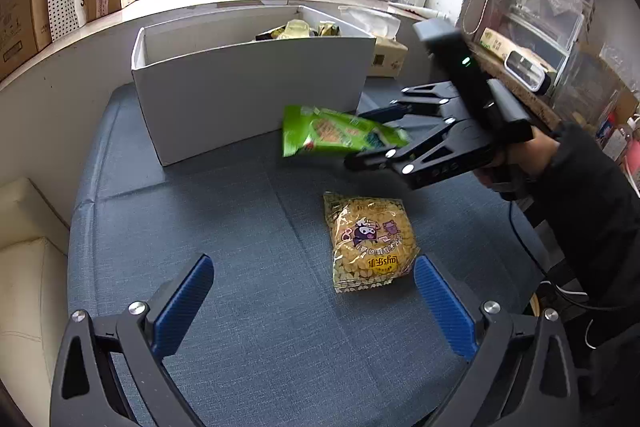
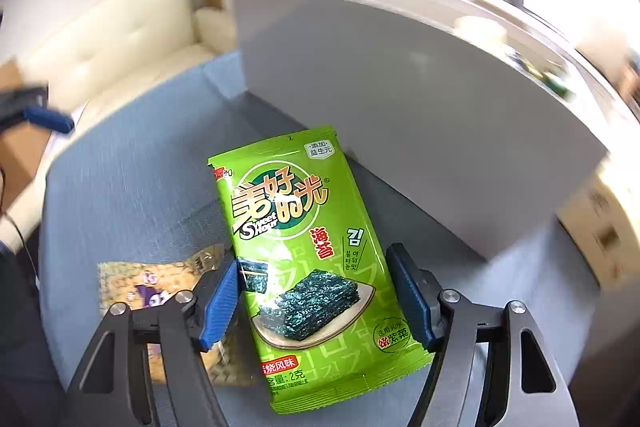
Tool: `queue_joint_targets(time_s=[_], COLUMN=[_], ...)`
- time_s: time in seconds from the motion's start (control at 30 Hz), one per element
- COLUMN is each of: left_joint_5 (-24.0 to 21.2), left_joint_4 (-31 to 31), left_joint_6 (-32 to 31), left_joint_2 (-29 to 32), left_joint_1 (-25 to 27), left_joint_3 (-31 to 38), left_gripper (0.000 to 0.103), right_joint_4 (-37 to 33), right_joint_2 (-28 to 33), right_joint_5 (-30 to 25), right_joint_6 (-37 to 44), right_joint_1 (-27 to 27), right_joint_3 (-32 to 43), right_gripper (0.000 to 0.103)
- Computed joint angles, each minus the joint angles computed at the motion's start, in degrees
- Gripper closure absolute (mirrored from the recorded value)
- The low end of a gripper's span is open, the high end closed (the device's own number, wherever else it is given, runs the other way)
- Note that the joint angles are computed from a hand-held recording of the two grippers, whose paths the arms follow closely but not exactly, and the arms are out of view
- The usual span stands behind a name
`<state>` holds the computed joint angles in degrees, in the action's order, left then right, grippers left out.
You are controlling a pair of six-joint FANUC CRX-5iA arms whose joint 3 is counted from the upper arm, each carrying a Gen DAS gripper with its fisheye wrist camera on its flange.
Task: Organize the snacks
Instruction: 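Grasp the green seaweed packet with the right tool, then grasp the round yellow cookie packet with the left tool while the right tool holds the seaweed, then lower both packets into the white box and open both tools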
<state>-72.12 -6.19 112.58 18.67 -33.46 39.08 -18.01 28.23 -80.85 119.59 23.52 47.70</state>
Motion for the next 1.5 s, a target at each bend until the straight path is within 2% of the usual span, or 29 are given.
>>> queue_joint_targets(time_s=[0.13,0.23,0.27,0.37,0.53,0.6,0.63,0.67,0.7,0.73,0.8,0.97,1.1,1.2,1.23,1.33,1.4,1.5], left_joint_5=[-1.5,-6.8,-8.6,-9.3,-15.9,-18.7,-19.8,-21.2,-21.9,-21.0,-15.8,-10.8,-8.3,-5.9,-5.0,-6.6,-7.3,-13.7], left_joint_4=[1.9,1.7,0.9,3.0,1.5,-0.3,-1.2,-2.7,-4.4,-3.4,-1.4,-3.8,-6.4,-8.0,-8.7,-12.3,-11.2,-8.8], left_joint_6=[-1.8,-2.4,-2.1,-1.1,2.5,2.1,1.3,0.4,-0.4,-0.5,0.4,2.5,4.3,5.2,5.1,4.7,4.3,2.9], left_joint_2=[4.5,10.5,12.5,16.1,22.9,25.4,26.3,27.3,27.5,26.8,22.6,16.3,11.7,8.2,7.5,7.6,9.4,17.3], left_joint_1=[-0.5,-1.3,-1.8,-1.8,-1.8,-2.4,-2.8,-3.4,-4.1,-3.9,-3.2,-3.4,-3.4,-2.8,-2.6,-1.4,0.8,4.5], left_joint_3=[4.7,13.0,15.9,19.4,28.5,33.0,34.9,37.0,37.7,36.3,28.4,21.0,18.6,17.6,17.9,22.4,26.5,41.1], left_gripper=[0.001,0.001,0.001,0.001,0.002,0.006,0.011,0.02,0.024,0.024,0.024,0.024,0.024,0.024,0.024,0.024,0.024,0.024], right_joint_4=[-1.5,2.1,2.5,1.7,0.0,0.9,0.0,-0.7,-0.8,-0.8,-1.9,-3.1,-4.8,-1.0,-0.1,1.3,2.4,6.0], right_joint_2=[-7.6,-12.8,-14.5,-19.3,-21.6,-22.1,-22.0,-22.0,-22.0,-22.0,-22.0,-22.3,-22.0,-21.9,-21.7,-19.3,-16.9,-10.5], right_joint_5=[5.7,8.7,9.6,12.0,12.6,12.9,12.5,12.5,12.7,12.9,13.1,13.4,13.9,16.8,17.7,18.8,19.5,17.4], right_joint_6=[-11.1,-17.6,-18.7,-21.0,-25.0,-26.5,-26.5,-26.8,-27.4,-27.8,-27.7,-27.3,-27.6,-30.5,-31.4,-32.7,-32.2,-32.9], right_joint_1=[-2.8,-3.2,-3.4,-4.6,-5.2,-4.7,-5.1,-5.4,-5.4,-5.4,-5.6,-5.2,-5.1,-3.1,-2.6,-1.6,-0.7,1.1], right_joint_3=[-8.3,-14.5,-16.4,-21.6,-24.1,-24.9,-24.8,-25.0,-25.2,-25.5,-25.7,-25.6,-24.3,-23.8,-23.1,-18.3,-13.8,-3.8], right_gripper=[0.028,0.028,0.028,0.028,0.028,0.028,0.028,0.028,0.028,0.028,0.028,0.028,0.028,0.028,0.028,0.028,0.028,0.028])
